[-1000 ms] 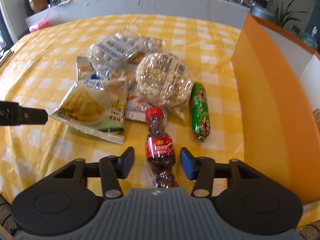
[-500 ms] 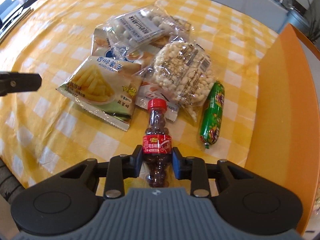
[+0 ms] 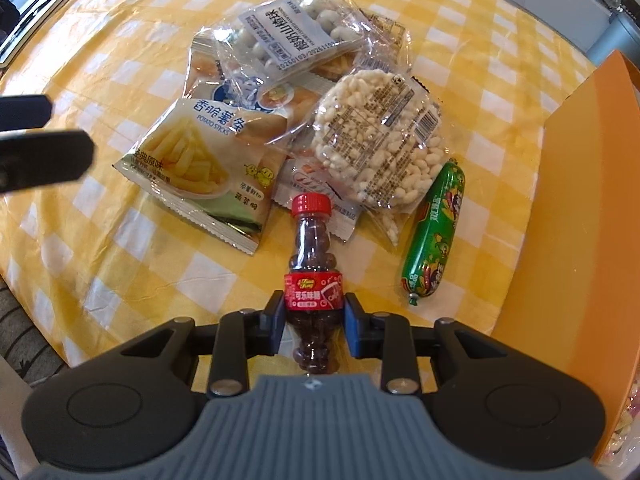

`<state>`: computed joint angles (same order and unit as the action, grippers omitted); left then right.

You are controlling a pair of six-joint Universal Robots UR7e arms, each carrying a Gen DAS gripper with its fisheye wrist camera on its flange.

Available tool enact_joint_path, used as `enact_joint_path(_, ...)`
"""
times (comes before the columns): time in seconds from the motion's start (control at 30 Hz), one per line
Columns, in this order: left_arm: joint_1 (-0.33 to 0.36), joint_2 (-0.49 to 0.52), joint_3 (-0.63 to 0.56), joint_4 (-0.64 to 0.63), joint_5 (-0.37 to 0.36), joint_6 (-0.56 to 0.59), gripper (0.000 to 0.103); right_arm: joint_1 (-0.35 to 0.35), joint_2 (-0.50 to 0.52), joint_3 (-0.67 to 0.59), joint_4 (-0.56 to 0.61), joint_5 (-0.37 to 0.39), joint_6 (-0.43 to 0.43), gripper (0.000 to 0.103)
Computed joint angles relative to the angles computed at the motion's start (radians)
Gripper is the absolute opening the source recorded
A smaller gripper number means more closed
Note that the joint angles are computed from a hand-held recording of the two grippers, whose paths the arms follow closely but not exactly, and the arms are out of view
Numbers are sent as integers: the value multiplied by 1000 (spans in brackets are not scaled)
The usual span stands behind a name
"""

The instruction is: Organize snacks

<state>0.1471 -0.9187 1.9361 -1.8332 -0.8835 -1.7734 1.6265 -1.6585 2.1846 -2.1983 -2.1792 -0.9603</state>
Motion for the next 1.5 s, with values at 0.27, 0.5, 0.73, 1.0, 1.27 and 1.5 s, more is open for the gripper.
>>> enact_joint_path(0.27, 98, 118, -169, 79, -87, 249, 85, -17, -4, -2, -15, 15, -20, 29)
enact_joint_path(0.5, 180, 149, -201, 34, -150, 252, 84, -34, -24, 0, -5, 39, -37, 29)
enact_joint_path(0.73, 243, 174, -222, 11, -157, 206, 85, -72, -17, -49, 63, 96, -3, 29)
enact_joint_path(1.0, 271, 257, -353, 232, -172, 110, 85, -87, -5, -77, 96, 115, 9, 29)
enact_joint_path(1.27, 273, 236, -317, 255, -124, 109, 97, -95, -10, -76, 99, 129, 8, 29)
enact_joint_path(1.5, 266, 207, -259, 214, -115, 130, 93, -101, -17, -77, 101, 137, -4, 29)
